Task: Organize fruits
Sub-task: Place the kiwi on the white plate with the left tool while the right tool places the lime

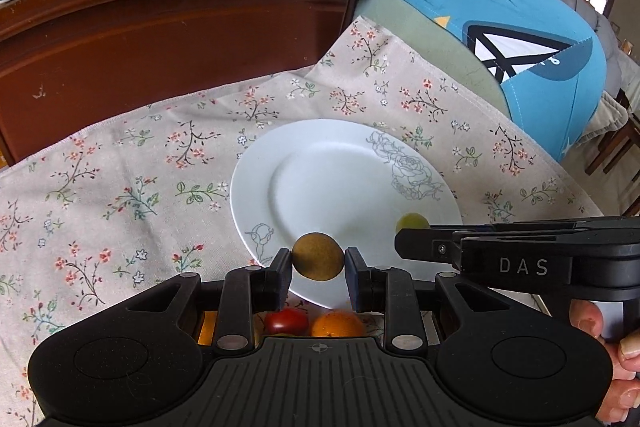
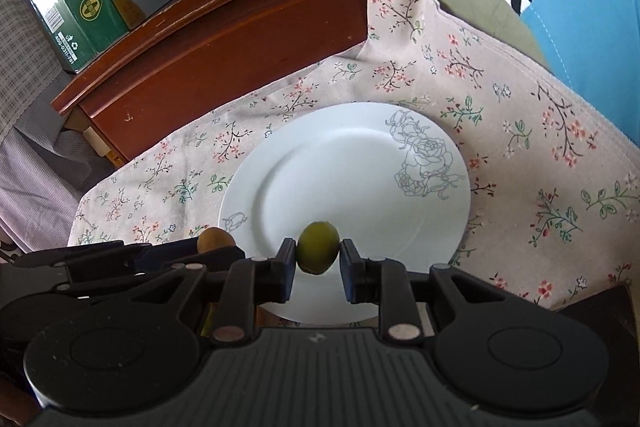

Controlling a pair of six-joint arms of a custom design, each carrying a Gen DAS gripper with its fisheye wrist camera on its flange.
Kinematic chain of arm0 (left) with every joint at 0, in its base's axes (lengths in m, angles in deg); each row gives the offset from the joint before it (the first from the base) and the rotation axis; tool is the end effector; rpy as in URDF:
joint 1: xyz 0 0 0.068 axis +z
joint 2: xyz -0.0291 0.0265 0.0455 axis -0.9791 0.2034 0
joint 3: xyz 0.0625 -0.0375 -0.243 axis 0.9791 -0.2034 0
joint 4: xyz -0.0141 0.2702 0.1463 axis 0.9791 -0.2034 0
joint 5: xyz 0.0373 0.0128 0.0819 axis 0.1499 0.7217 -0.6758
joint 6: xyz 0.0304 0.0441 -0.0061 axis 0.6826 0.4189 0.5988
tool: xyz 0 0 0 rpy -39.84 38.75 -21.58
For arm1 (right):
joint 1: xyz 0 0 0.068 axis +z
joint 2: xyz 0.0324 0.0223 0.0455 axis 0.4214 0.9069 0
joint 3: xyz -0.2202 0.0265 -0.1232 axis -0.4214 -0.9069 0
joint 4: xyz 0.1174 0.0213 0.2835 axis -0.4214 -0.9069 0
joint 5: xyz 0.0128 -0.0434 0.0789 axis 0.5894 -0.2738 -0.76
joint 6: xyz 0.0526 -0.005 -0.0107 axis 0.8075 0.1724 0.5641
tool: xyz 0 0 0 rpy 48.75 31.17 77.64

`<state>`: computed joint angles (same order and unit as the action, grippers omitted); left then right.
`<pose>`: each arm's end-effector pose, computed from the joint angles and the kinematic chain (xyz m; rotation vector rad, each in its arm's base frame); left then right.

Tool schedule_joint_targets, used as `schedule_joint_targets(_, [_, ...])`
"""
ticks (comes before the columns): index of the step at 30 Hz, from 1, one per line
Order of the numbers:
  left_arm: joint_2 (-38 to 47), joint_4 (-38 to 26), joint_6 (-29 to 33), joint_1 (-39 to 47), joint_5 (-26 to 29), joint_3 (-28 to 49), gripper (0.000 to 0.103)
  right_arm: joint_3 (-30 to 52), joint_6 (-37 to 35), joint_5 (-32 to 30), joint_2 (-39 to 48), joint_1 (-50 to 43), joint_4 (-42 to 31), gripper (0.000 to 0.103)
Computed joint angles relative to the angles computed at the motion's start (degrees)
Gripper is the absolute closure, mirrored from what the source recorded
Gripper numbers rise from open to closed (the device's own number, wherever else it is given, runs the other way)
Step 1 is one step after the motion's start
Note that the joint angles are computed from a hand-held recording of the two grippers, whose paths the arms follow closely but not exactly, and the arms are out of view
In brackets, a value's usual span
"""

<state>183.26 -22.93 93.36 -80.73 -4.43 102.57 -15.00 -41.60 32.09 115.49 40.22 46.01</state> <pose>0.3016 -0.0316 0.0335 0.7205 2.3201 -0.5397 0.2230 0.0594 0.0226 0.3758 2.3364 0.3646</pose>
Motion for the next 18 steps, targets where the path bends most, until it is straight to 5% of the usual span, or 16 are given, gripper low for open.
schedule_joint_targets(18, [-1.3, 1.7, -3.0, 0.1, -0.6, -0.9, 0.065, 1.4, 2.6, -1.0, 5.4, -2.5, 4.3, 0.075])
